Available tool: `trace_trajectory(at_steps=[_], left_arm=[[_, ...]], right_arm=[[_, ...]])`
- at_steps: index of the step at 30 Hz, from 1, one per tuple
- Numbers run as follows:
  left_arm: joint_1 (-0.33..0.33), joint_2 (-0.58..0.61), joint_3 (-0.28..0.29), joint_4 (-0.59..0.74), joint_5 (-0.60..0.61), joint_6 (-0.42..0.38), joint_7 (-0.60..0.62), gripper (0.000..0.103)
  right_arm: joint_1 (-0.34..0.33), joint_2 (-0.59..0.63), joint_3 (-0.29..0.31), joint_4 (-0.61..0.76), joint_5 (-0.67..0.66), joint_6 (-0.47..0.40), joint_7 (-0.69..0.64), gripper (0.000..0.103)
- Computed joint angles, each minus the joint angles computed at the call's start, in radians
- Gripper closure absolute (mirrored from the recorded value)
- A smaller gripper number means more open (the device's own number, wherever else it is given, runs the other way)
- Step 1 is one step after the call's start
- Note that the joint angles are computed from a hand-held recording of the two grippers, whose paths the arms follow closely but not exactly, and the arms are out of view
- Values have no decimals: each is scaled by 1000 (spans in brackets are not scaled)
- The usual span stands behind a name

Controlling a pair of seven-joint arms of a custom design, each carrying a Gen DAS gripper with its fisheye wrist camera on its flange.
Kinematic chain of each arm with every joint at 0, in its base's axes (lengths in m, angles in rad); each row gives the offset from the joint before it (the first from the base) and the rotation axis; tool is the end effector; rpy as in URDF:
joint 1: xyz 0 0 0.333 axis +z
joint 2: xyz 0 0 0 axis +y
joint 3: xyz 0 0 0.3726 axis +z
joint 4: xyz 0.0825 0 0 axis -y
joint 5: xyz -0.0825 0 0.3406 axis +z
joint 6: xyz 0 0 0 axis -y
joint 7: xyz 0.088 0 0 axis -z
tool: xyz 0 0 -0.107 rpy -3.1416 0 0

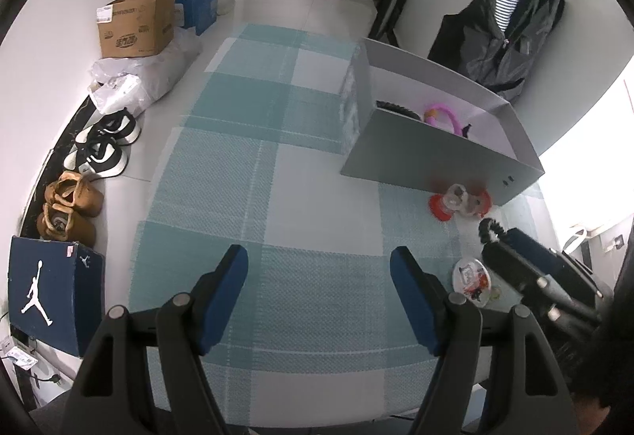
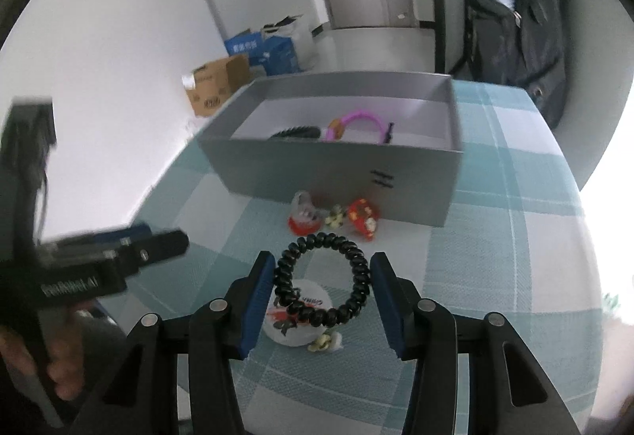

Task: Organize jewelry
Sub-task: 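Close the right gripper on the black coiled bracelet and lift it, then grasp the white flag badge with the left gripper while the right holds the bracelet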

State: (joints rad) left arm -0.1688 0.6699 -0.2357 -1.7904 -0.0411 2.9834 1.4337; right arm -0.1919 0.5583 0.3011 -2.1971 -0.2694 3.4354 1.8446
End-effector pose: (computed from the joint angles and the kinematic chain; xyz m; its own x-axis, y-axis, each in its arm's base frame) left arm 0.6610 -0.2436 0.3218 -0.1942 -0.9518 0.2376 -0.8797 0.0618 -0.4714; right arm 0.6011 0.0745 0.3090 0.1010 -0.9691 -0.2250 -0.7775 0.0642 -0.6256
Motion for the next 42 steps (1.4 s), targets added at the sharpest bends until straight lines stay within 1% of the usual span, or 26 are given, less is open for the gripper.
trace_trajectory(at_steps=[2, 4, 8, 9, 12, 13, 16, 17, 18, 22, 23, 24, 25, 27, 29, 30, 32, 34, 35, 36, 37, 39, 42], left_arm=[[4, 3, -10, 5, 5, -4, 13, 33], [17, 4, -36, 3, 6, -5, 41, 33], [73, 14, -137, -6, -7, 4, 148, 33], [80, 17, -156, -6, -8, 2, 176, 33], [94, 26, -202, -1, -19, -22, 256, 33], [83, 26, -198, 1, -21, -31, 273, 33], [36, 29, -162, 15, -18, -62, 301, 33], [12, 28, -138, 18, -12, -68, 301, 33], [-13, 21, -112, 7, -4, -49, 298, 33], [-38, 10, -81, -8, 8, -32, 303, 33], [-52, 7, -65, -11, 16, -28, 298, 33], [-79, 2, -33, -16, 33, -19, 287, 34], [-93, 3, -15, -14, 47, -16, 282, 34], [-153, -5, 54, -28, 101, 14, 266, 34], [-176, -7, 82, -27, 143, 28, 268, 35], [-173, -9, 80, -32, 156, 36, 274, 36], [-144, -10, 49, -40, 168, 41, 301, 41], [-99, -5, -4, -38, 159, 30, 335, 51], [-73, -1, -35, -35, 150, 22, 356, 54], [-43, 5, -72, -32, 139, 14, 383, 60], [-34, 7, -86, -32, 130, 12, 398, 64], [-20, 10, -105, -32, 115, 9, 425, 67], [4, 15, -132, -21, 85, -15, 459, 67]], right_arm=[[-36, -2, 24, -8, -9, 13, 16, 55], [-80, -5, 51, -17, -25, 25, 41, 55], [-141, -15, 75, -37, -64, 53, 101, 55], [-161, -16, 83, -41, -77, 63, 122, 55], [-181, -25, 75, -50, -109, 88, 174, 55], [-186, -26, 73, -52, -122, 94, 191, 55], [-209, -30, 71, -62, -170, 114, 244, 55], [-211, -31, 67, -64, -186, 117, 258, 55], [-207, -33, 57, -66, -198, 123, 269, 55], [-216, -34, 41, -64, -258, 142, 317, 55], [-221, -34, 41, -63, -273, 147, 332, 55], [-223, -35, 37, -65, -286, 154, 344, 55], [-219, -36, 31, -64, -293, 158, 357, 55], [-222, -36, 26, -63, -318, 168, 383, 55], [-214, -38, 12, -63, -334, 177, 402, 55], [-215, -38, 9, -60, -346, 178, 413, 55], [-216, -37, 2, -59, -363, 183, 436, 55], [-219, -37, -1, -56, -382, 186, 457, 55], [-217, -37, -6, -56, -388, 190, 465, 55], [-216, -37, -9, -55, -394, 195, 474, 55], [-217, -37, -11, -54, -403, 198, 484, 54], [-218, -36, -15, -52, -419, 203, 502, 54], [-214, -37, -24, -47, -442, 202, 520, 54]])
